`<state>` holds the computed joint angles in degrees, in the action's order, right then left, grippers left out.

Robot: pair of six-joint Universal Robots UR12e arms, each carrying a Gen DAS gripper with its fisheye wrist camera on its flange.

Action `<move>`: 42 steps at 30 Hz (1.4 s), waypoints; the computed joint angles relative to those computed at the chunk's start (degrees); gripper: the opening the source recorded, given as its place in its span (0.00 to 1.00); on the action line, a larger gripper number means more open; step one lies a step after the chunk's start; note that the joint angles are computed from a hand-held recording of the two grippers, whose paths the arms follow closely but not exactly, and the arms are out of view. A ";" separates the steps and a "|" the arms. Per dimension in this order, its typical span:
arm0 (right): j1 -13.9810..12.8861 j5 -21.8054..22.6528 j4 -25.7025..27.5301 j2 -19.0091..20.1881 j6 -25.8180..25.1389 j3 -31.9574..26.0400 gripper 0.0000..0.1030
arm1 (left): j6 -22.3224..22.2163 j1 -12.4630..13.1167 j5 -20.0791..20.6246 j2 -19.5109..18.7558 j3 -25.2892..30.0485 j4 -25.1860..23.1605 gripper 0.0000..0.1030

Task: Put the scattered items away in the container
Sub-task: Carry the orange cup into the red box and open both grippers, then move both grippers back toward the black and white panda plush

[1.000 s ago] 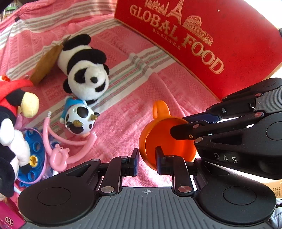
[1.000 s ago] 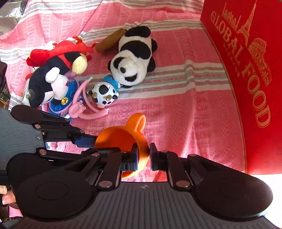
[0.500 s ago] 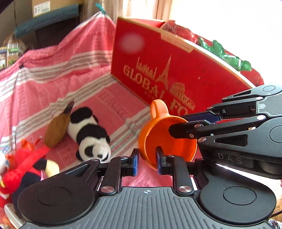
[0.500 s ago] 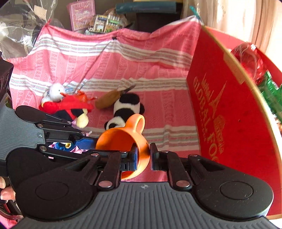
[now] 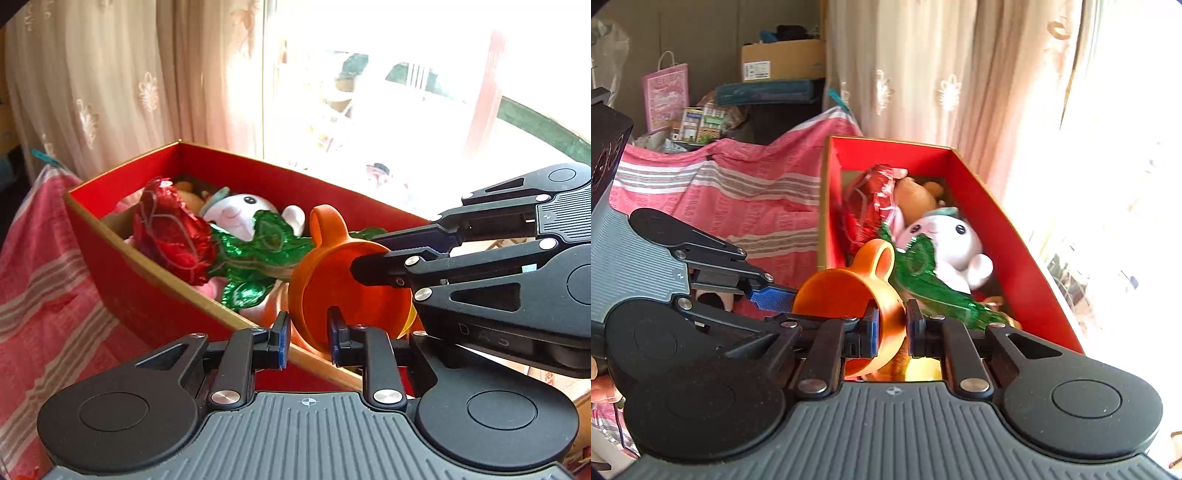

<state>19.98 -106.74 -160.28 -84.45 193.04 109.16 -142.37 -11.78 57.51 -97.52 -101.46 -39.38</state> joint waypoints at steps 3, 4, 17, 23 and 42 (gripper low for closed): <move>-1.95 0.22 2.83 -1.47 1.79 1.16 0.16 | 0.28 -2.31 0.33 -1.77 2.16 -2.61 0.17; -2.60 0.68 3.94 -1.85 2.24 1.41 0.17 | 0.47 -2.83 0.55 -2.26 2.67 -3.37 0.17; -4.69 1.20 2.90 -2.01 2.74 2.70 0.69 | -7.69 -4.52 7.76 -5.33 3.88 0.26 0.84; -4.17 -0.35 1.91 -1.54 2.61 2.67 0.76 | -7.54 -4.37 7.60 -4.53 2.98 0.51 0.86; -1.74 -3.74 3.02 0.45 7.89 -0.18 0.79 | -8.49 -0.82 0.53 -3.55 1.39 2.72 0.89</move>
<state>18.24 -110.48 -157.27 -84.00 200.93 108.98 -150.85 -12.61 58.04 -101.07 -100.07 -36.66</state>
